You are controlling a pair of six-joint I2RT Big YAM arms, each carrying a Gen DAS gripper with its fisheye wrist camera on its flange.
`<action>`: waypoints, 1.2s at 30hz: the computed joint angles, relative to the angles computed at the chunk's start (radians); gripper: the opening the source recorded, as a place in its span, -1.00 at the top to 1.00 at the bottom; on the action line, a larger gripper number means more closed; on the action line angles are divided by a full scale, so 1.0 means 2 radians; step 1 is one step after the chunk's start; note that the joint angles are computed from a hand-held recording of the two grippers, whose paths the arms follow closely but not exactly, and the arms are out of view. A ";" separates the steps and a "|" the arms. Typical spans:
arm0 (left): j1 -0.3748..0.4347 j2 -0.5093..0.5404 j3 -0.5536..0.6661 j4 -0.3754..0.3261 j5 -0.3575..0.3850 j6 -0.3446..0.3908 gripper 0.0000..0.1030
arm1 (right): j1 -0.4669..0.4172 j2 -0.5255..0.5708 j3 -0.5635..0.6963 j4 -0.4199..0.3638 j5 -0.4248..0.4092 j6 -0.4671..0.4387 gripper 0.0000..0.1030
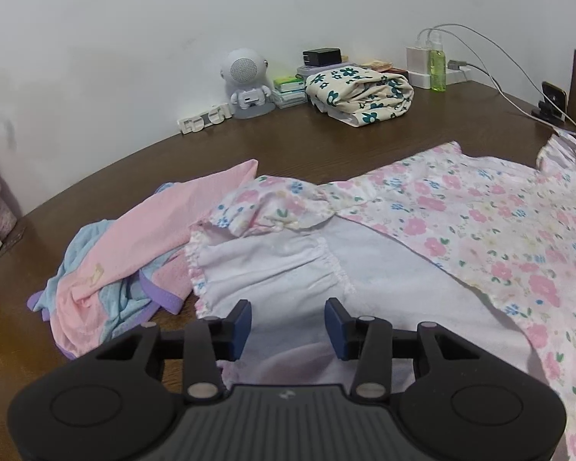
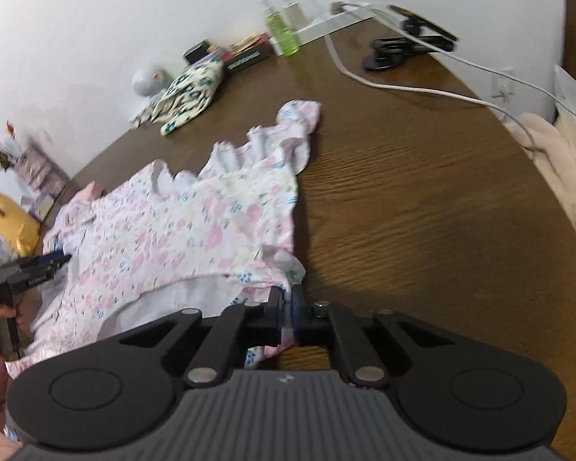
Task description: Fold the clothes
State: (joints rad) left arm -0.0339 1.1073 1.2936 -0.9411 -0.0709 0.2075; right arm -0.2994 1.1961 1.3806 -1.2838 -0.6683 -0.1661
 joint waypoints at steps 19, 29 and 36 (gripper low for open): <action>0.002 -0.005 -0.008 0.010 0.002 -0.017 0.18 | 0.130 -0.064 -0.018 0.015 0.188 -0.103 0.98; 0.005 -0.009 -0.013 0.016 0.007 -0.020 0.17 | 0.090 -0.116 -0.034 -0.037 0.166 -0.182 0.97; 0.005 -0.007 -0.011 0.015 0.007 -0.016 0.17 | 0.065 -0.102 -0.004 0.012 0.041 -0.098 0.16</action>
